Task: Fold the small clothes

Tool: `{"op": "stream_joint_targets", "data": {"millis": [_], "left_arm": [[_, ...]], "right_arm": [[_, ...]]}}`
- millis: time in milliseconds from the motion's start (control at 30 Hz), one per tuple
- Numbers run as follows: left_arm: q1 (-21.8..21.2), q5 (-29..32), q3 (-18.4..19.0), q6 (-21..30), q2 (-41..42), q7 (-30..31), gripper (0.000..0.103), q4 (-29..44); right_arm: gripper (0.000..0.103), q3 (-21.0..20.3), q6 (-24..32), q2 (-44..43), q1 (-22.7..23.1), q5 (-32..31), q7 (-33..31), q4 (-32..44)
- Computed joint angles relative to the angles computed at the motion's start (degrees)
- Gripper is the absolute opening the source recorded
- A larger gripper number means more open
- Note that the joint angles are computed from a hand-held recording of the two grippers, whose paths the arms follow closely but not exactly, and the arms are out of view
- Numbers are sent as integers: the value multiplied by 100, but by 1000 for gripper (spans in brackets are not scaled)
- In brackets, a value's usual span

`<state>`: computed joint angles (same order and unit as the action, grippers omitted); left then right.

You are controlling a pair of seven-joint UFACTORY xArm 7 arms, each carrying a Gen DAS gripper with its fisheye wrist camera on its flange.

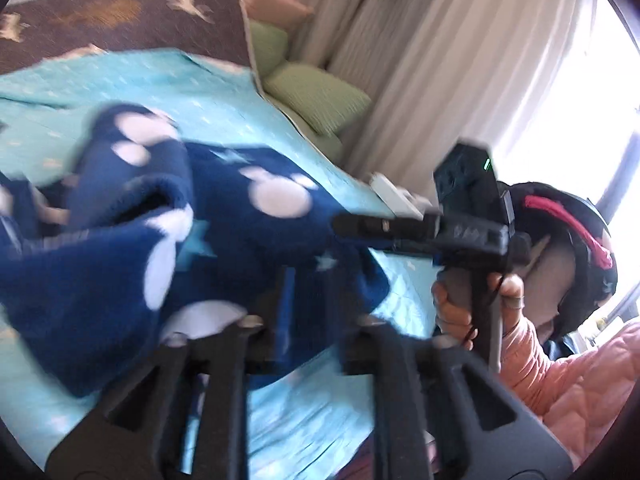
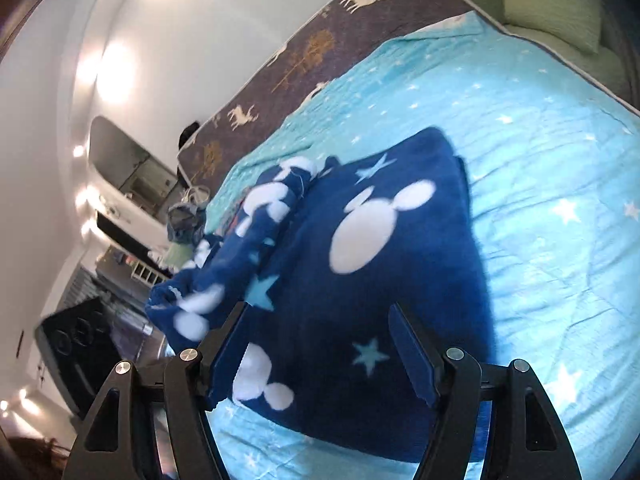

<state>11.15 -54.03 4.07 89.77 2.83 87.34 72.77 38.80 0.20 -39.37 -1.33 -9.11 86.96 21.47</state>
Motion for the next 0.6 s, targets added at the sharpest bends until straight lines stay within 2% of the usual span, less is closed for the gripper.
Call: {"op": "stream_joint_targets", "data": {"millis": [67,100,200,267,367,433,500,600], "left_arm": [[190,-166,169,-213,37,6,61,150],[271,-252,216,-340,62,11,67,195],[460,-434,282,-1226,211,-240,75,239],[525,-217,278,-1752,566,-928,75,456],[756,116,208,-1666,1289,-1894,75,993],[936,154,110,-1460,1630,-2288,75,1219],[1206,-60,-41,-1106,1892,-2518,75,1442],[1399,22,-203,-994,1899,-2616,75,1513]], "right_arm": [[72,86,-88,301,-148,-72,-70,114],[72,191,-65,358,-180,-74,-44,132],[72,349,10,506,-304,-145,-21,264],[72,389,111,548,-326,-191,-2,360],[72,304,307,636,-243,-292,-18,480],[72,282,439,681,-184,-362,31,535],[72,301,570,780,-174,-468,84,665],[72,318,728,992,-171,-704,113,898]]}}
